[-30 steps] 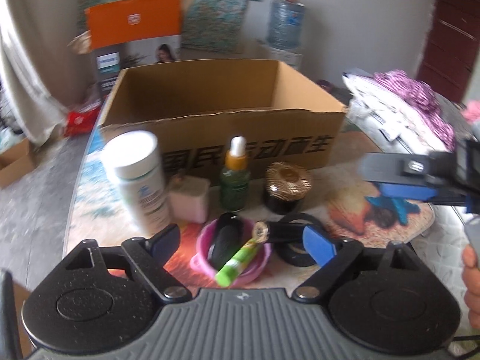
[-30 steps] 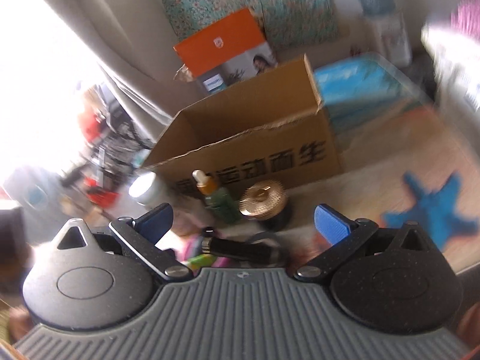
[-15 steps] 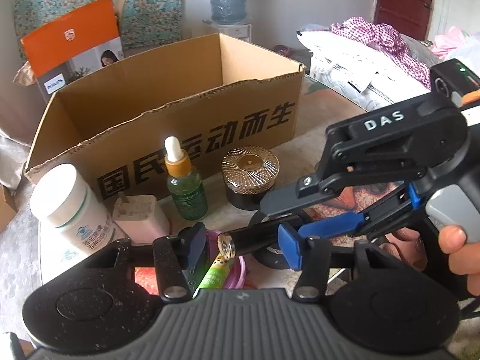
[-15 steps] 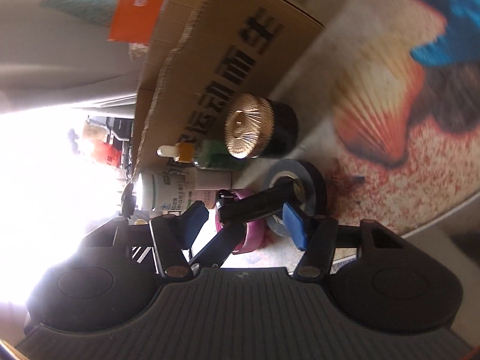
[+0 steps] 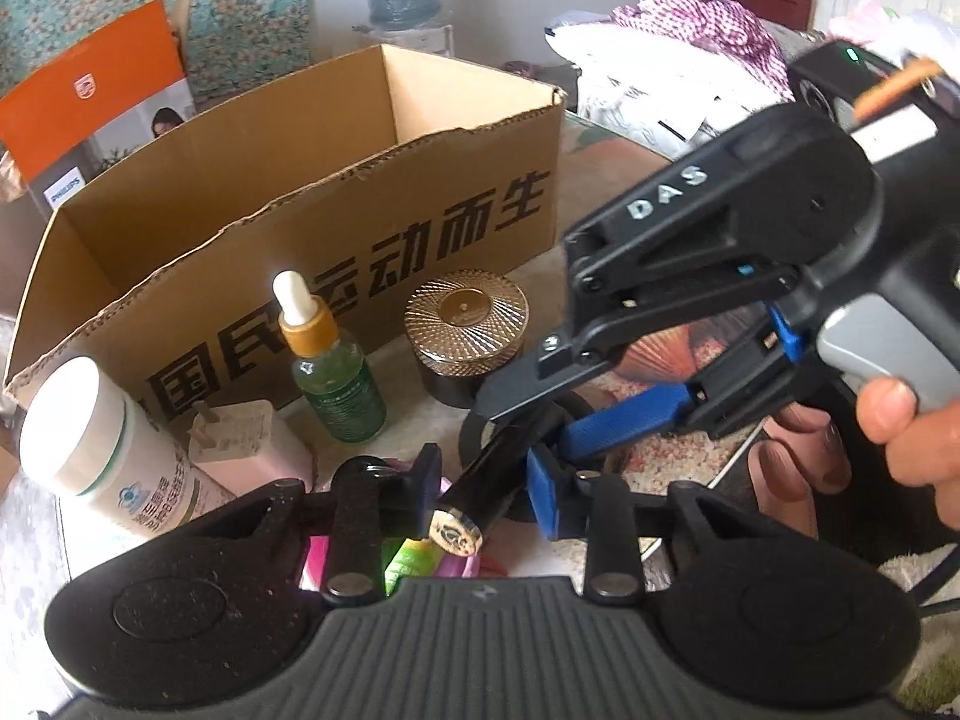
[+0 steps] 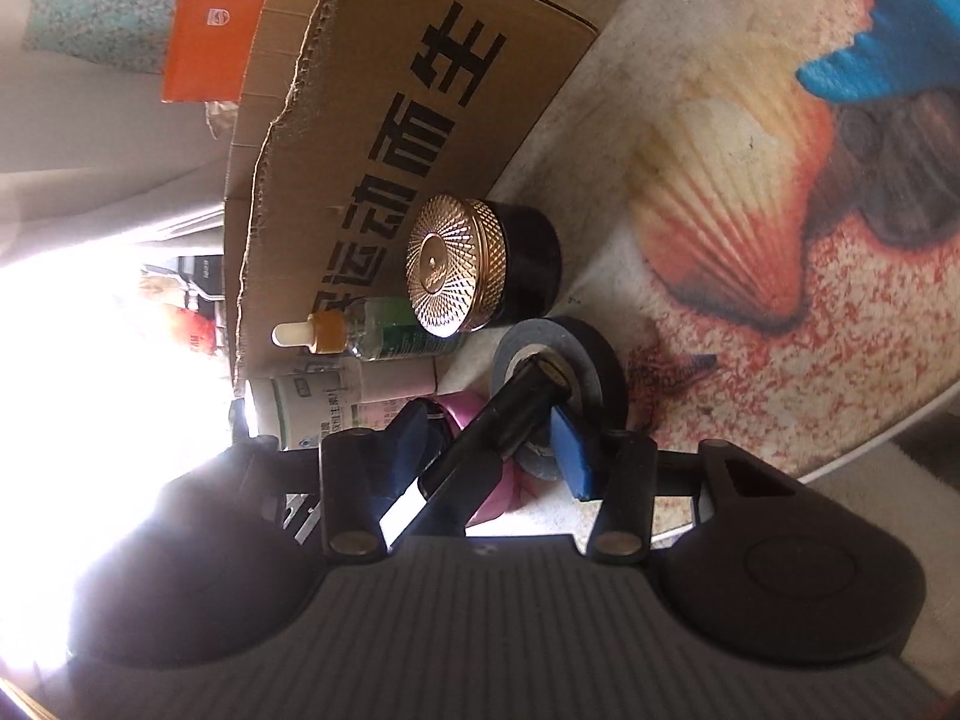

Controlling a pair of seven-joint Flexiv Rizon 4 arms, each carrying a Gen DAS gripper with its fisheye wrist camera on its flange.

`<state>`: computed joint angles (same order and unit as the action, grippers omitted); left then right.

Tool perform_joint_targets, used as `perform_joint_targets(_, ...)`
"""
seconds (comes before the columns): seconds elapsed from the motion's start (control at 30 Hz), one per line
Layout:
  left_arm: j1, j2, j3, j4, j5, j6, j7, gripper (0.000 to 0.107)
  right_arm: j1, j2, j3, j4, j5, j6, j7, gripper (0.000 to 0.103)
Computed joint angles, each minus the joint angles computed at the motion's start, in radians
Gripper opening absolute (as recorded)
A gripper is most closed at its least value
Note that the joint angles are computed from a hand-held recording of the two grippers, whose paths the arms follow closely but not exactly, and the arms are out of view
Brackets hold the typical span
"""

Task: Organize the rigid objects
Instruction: 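Lower the right tool onto the black cylinder and close its fingers, then carry the black cylinder into the cardboard box and open the right tool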

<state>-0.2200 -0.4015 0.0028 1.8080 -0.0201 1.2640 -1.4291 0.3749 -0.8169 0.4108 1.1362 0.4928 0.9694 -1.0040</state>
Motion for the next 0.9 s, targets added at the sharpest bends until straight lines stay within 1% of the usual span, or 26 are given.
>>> perform_joint_targets(0.1, 0.002, -0.011, -0.007, -0.027, 0.002, -0.043, 0.022, 0.030, 0.022, -0.015, -0.026, -0.047, -0.042, -0.062, 0.032, 0.037)
perform_joint_targets(0.27, 0.011, -0.027, -0.024, -0.063, -0.014, -0.111, 0.065, 0.025, 0.040, -0.044, -0.047, -0.112, -0.081, -0.144, 0.056, 0.033)
perform_joint_targets(0.33, -0.002, -0.036, -0.008, -0.083, -0.001, -0.133, 0.046, 0.023, 0.042, -0.058, -0.045, -0.134, -0.081, -0.168, 0.052, 0.029)
perform_joint_targets(0.4, 0.006, -0.039, -0.016, -0.087, -0.016, -0.139, 0.042, 0.023, 0.045, -0.067, -0.043, -0.141, -0.071, -0.154, 0.046, 0.026)
perform_joint_targets(0.43, 0.008, -0.039, -0.018, -0.084, -0.020, -0.132, 0.039, 0.023, 0.047, -0.068, -0.043, -0.141, -0.067, -0.143, 0.042, 0.023)
perform_joint_targets(0.53, -0.001, -0.039, -0.010, -0.082, -0.008, -0.115, 0.024, 0.023, 0.045, -0.048, -0.036, -0.093, -0.051, -0.076, 0.009, 0.021)
perform_joint_targets(0.67, -0.015, -0.032, 0.004, -0.063, 0.023, -0.066, 0.007, 0.023, 0.038, -0.027, -0.020, -0.043, -0.038, -0.002, -0.030, 0.021)
perform_joint_targets(0.8, -0.028, 0.003, 0.013, -0.023, 0.041, -0.017, -0.022, 0.023, 0.035, -0.001, -0.005, -0.001, -0.037, 0.067, -0.069, 0.021)
perform_joint_targets(0.9, -0.049, 0.031, 0.033, -0.006, 0.075, 0.017, -0.060, 0.023, 0.028, 0.030, 0.009, 0.032, -0.043, 0.112, -0.114, 0.021)
